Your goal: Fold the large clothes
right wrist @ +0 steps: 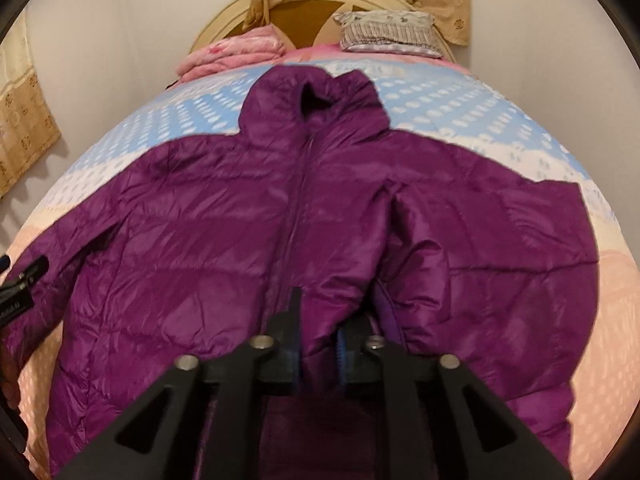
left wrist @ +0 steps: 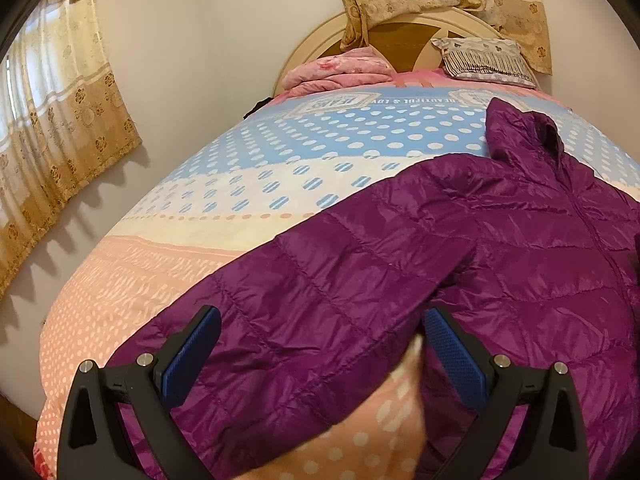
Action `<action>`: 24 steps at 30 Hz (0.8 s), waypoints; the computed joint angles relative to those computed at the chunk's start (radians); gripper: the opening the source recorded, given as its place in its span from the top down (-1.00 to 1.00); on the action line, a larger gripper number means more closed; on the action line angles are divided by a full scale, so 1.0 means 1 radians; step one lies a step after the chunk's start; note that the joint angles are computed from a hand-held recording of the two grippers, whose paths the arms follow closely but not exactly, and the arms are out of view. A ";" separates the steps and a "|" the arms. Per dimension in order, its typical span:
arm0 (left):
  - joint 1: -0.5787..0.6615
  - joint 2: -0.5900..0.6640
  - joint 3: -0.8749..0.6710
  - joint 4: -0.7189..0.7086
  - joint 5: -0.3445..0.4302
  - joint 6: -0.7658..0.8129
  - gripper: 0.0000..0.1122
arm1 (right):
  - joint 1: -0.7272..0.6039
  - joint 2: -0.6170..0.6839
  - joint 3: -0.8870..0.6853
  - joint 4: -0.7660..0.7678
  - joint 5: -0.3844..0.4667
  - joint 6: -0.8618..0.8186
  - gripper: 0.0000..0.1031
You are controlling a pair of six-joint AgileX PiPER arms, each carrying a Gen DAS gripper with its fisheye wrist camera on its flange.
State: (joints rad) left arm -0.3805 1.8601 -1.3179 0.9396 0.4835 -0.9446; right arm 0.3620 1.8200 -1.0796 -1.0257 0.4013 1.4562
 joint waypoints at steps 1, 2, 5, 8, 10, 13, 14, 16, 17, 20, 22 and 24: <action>-0.007 -0.007 0.002 -0.003 0.004 -0.001 -0.81 | 0.020 -0.027 0.037 -0.080 -0.007 0.080 -0.42; -0.014 -0.014 0.002 -0.003 0.007 -0.003 -0.81 | 0.040 -0.057 0.064 -0.123 0.000 0.119 -0.50; -0.033 -0.035 -0.001 -0.024 0.015 0.013 -0.81 | 0.090 -0.180 0.172 -0.116 0.007 0.100 -0.50; -0.063 -0.054 -0.007 -0.043 0.021 0.024 -0.81 | 0.123 -0.325 0.310 -0.150 0.029 0.156 -0.51; -0.105 -0.067 -0.013 -0.053 0.027 0.026 -0.81 | 0.126 -0.417 0.399 -0.189 0.071 0.236 -0.53; -0.180 -0.062 -0.042 -0.087 0.039 0.046 -0.81 | 0.097 -0.517 0.504 -0.241 0.156 0.344 -0.57; -0.207 -0.053 -0.062 -0.114 0.045 0.067 -0.81 | 0.069 -0.536 0.536 -0.252 0.191 0.369 -0.58; -0.252 -0.034 -0.103 -0.183 0.058 0.118 -0.81 | -0.028 -0.565 0.574 -0.241 0.156 0.356 -0.58; -0.276 -0.014 -0.140 -0.258 0.059 0.174 -0.81 | -0.069 -0.579 0.594 -0.249 0.139 0.367 -0.58; -0.316 0.055 -0.240 -0.417 0.081 0.297 -0.81 | -0.219 -0.617 0.656 -0.292 0.049 0.399 -0.59; -0.337 0.130 -0.335 -0.533 0.120 0.375 -0.81 | -0.292 -0.619 0.681 -0.344 -0.001 0.411 -0.60; -0.351 0.184 -0.405 -0.612 0.149 0.409 -0.81 | -0.341 -0.609 0.705 -0.424 -0.024 0.468 -0.60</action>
